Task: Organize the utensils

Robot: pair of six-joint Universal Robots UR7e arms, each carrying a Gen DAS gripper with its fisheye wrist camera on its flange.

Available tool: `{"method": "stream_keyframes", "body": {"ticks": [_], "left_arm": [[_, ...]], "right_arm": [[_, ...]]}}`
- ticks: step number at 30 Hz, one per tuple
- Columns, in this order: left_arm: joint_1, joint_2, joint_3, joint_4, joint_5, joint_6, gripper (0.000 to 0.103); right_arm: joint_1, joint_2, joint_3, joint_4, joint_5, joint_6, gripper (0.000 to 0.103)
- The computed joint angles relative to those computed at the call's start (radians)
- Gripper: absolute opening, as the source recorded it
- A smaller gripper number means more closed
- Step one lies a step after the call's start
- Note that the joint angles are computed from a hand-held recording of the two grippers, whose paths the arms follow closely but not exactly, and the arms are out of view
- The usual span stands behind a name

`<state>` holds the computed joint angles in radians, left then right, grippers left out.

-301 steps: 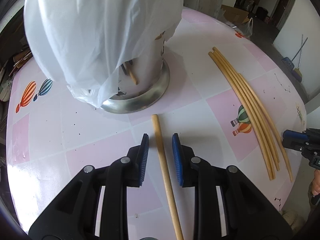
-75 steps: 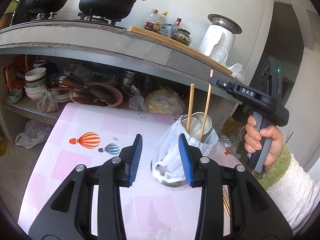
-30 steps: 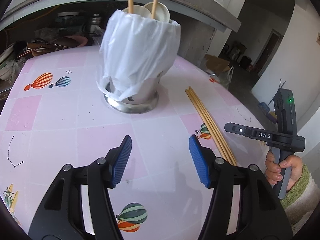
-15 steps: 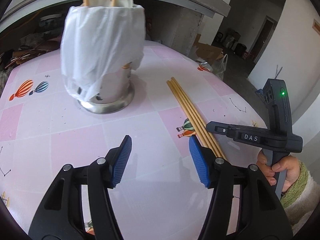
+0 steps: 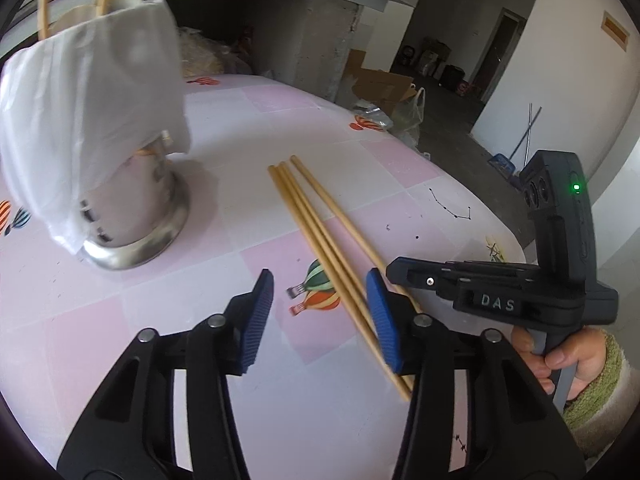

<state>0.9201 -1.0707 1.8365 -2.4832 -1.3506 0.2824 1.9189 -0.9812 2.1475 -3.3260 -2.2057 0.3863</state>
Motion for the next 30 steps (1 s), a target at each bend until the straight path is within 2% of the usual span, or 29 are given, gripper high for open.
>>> {"method": "stream_keyframes", "body": {"ticks": [6, 13, 30], "left_arm": [[-0.010, 0.083, -0.053, 0.035, 0.025, 0.001, 0.023], [-0.004, 0.121, -0.081, 0.042, 0.045, -0.022, 0.014], [-0.016, 0.159, -0.115, 0.051, 0.111, -0.051, 0.012]], "right_arm": [[-0.006, -0.005, 0.010, -0.013, 0.009, 0.007, 0.005], [-0.009, -0.010, 0.017, -0.019, 0.016, 0.009, 0.005], [-0.012, -0.012, 0.021, -0.026, 0.024, 0.009, 0.005]]}}
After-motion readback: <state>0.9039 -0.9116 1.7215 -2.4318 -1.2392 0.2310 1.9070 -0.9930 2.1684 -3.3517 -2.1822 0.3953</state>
